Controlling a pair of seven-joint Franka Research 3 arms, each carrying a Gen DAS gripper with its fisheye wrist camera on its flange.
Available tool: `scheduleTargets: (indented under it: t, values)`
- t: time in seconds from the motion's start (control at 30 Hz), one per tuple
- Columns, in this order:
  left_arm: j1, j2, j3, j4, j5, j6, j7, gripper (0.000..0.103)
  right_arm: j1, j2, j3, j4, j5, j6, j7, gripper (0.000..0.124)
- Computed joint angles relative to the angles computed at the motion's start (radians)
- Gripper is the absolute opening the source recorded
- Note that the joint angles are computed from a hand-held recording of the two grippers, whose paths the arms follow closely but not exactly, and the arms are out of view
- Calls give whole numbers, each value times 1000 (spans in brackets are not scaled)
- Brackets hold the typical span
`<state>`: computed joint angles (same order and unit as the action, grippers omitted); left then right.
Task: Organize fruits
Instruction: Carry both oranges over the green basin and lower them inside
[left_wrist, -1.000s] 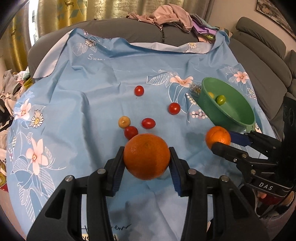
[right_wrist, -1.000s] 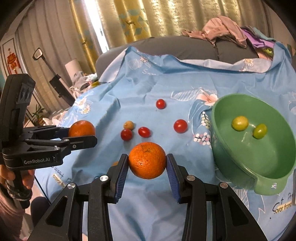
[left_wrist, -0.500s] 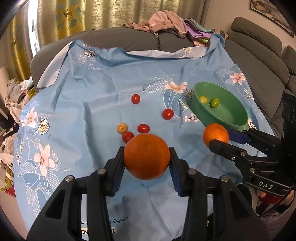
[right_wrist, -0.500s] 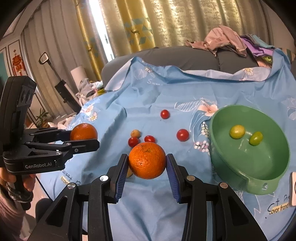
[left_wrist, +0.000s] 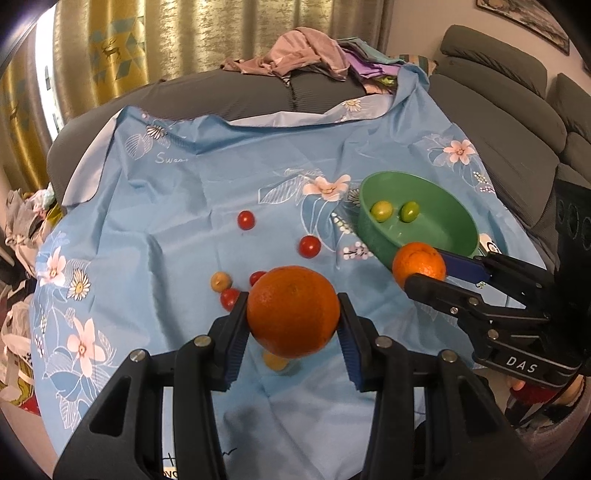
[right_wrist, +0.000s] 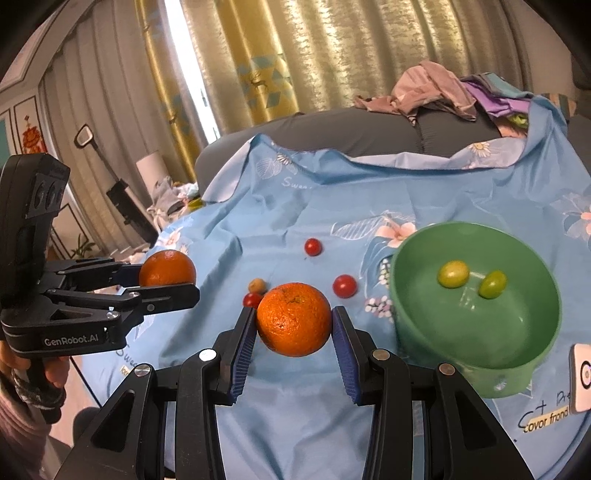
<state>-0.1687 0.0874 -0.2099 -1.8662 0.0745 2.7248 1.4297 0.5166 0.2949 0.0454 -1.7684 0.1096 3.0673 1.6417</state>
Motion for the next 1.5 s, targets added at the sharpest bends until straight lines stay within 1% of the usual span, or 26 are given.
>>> scheduleTargets:
  t: [0.2,0.33,0.47,0.57,0.9,1.17,1.5]
  values:
    - [-14,44,-14,66,9,-20,23,44,-22,-13,8,-25,27,29,-11,43]
    - [-27,84,-24,120,19,-38,35,44,-21,-25,-9,-45,31,46,0,43]
    - [-38,120,-33,169,25,-56,52,44,6,-37,-61,-67,8,65,47,43]
    - [-49,154,-41,218,28,-68,67,44,7,-48,-80,-84,-4,76,70,43]
    - [-89,273,-53,385,48,-125,103,44,44,-66,-185,-109,-88,90,189,43]
    - [-126,374,-49,528,72,-190,114,44,11,-53,-188,-98,-112,78,228,43]
    - [-175,528,-37,754,81,-315,144,44,-4,-37,-205,-84,-143,54,269,43]
